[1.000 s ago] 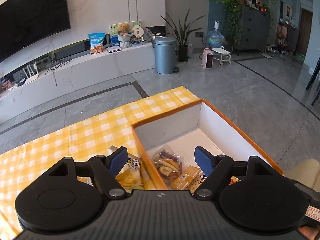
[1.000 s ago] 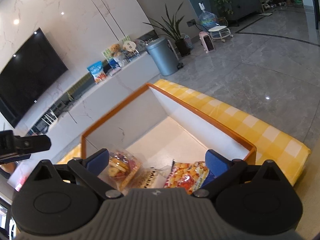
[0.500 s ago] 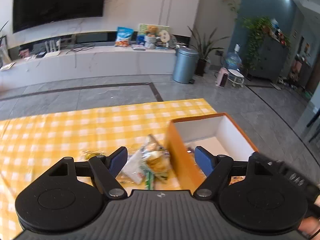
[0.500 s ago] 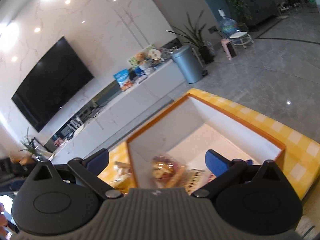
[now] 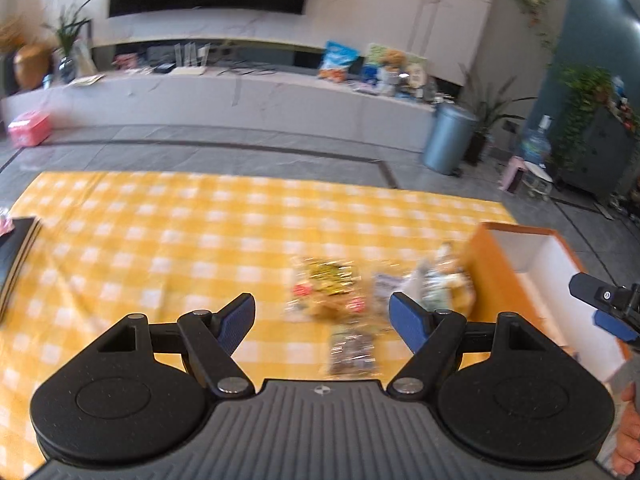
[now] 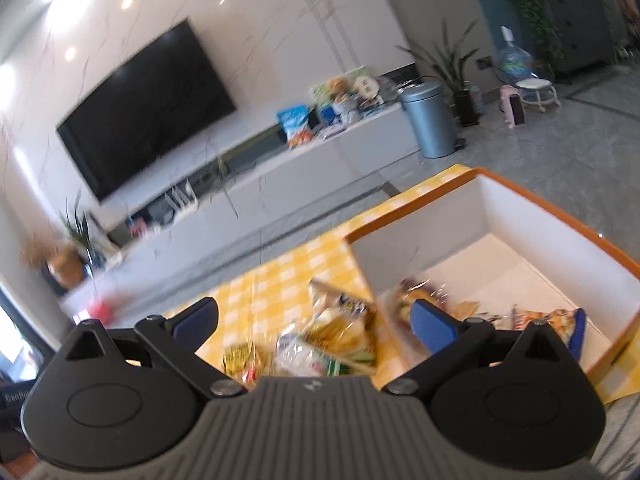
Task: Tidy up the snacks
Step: 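Withdraw both grippers from the box back to the snack pile, then close the right gripper on the green tube-shaped snack and lift it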
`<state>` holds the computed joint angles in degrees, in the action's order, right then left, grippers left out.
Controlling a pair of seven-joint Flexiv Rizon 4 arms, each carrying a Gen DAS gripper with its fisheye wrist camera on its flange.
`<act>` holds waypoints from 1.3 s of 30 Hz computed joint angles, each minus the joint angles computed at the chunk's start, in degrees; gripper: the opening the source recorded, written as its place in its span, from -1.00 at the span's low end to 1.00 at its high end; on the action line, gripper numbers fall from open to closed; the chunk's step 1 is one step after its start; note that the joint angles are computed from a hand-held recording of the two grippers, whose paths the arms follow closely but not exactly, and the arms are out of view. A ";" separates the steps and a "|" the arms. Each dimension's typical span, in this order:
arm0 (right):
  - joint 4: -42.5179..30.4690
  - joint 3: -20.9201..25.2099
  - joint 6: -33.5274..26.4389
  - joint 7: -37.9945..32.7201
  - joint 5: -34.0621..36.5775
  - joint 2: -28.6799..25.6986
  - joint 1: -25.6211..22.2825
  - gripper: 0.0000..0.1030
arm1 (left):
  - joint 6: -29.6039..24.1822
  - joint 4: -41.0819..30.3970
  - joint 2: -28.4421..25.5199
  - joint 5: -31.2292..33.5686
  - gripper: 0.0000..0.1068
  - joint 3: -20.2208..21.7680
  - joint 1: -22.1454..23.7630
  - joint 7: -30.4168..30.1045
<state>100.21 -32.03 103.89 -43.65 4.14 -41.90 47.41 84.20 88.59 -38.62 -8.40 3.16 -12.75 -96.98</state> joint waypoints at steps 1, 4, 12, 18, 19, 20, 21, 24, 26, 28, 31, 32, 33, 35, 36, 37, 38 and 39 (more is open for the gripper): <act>-0.58 -1.95 -1.44 -0.01 -0.24 -1.00 1.82 0.94 | 0.64 0.55 -0.16 -0.16 0.68 -0.35 0.68 0.11; -3.17 0.50 -3.31 0.29 -3.12 -2.48 0.55 0.94 | 2.21 2.72 -0.36 -1.63 0.68 -3.09 3.80 1.35; -9.53 1.37 1.97 -4.68 -3.92 -10.68 -0.05 0.94 | 1.91 3.32 -3.58 -4.17 0.67 -5.29 6.46 4.87; -15.32 2.58 -10.01 0.91 -6.73 -14.98 -1.55 0.93 | -2.26 0.95 -6.10 -5.57 0.65 -4.29 6.14 3.82; -15.64 0.70 -11.16 2.09 -7.63 -16.27 -0.59 0.93 | -2.64 0.75 -6.37 -5.69 0.65 -4.69 6.38 3.98; -16.15 -0.75 -13.25 3.30 -8.69 -17.31 0.09 0.91 | -3.06 0.66 -6.57 -5.77 0.65 -5.14 6.61 4.28; -16.55 -1.15 -15.04 4.25 -9.66 -17.88 0.08 0.77 | -3.54 0.50 -6.74 -5.81 0.65 -5.50 6.79 4.63; -17.55 2.76 -16.19 6.14 -10.95 -17.97 -3.08 0.59 | -5.04 -0.57 -7.41 -5.64 0.65 -4.62 5.75 4.11; -18.92 5.64 -17.33 7.60 -11.64 -17.93 -5.44 0.55 | -5.66 -1.01 -7.72 -5.54 0.65 -4.27 5.26 3.46; -19.33 6.67 -17.81 8.90 -12.76 -18.05 -6.40 0.27 | -5.75 -0.97 -7.86 -5.55 0.65 -5.30 5.73 4.00; -19.02 4.42 -17.83 11.60 -15.01 -18.78 -5.38 0.06 | -6.28 -1.15 -7.98 -5.48 0.65 -5.76 5.61 4.53; -18.83 4.27 -18.06 12.07 -15.87 -18.71 -5.35 0.01 | -6.49 -1.29 -8.03 -5.35 0.65 -5.53 5.32 4.47; -18.42 4.08 -18.17 12.37 -16.81 -18.45 -5.25 -0.09 | -6.70 -1.45 -8.06 -5.19 0.65 -5.24 5.03 4.36; -17.85 4.11 -18.68 12.26 -19.13 -17.99 -5.43 -0.33 | -6.91 -1.54 -8.02 -4.88 0.65 -4.62 4.44 3.86; -17.74 4.29 -18.85 12.22 -20.23 -17.79 -5.62 -0.50 | -7.03 -1.62 -7.98 -4.82 0.65 -4.47 4.30 3.62; -17.40 4.34 -18.90 12.34 -21.22 -17.55 -5.69 -0.58 | -7.06 -1.61 -7.89 -4.78 0.65 -4.47 4.28 3.48; -17.03 4.43 -18.93 12.49 -22.17 -17.27 -5.75 -0.58 | -7.01 -1.54 -7.77 -4.75 0.65 -4.54 4.31 3.39; -16.84 4.73 -19.08 12.57 -23.11 -17.03 -6.01 -0.58 | -6.68 -1.35 -7.63 -4.71 0.65 -4.69 4.39 3.38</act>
<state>83.37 -27.31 84.80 -31.09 -18.97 -58.93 41.40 77.52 87.23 -46.24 -13.11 -1.53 -8.37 -93.59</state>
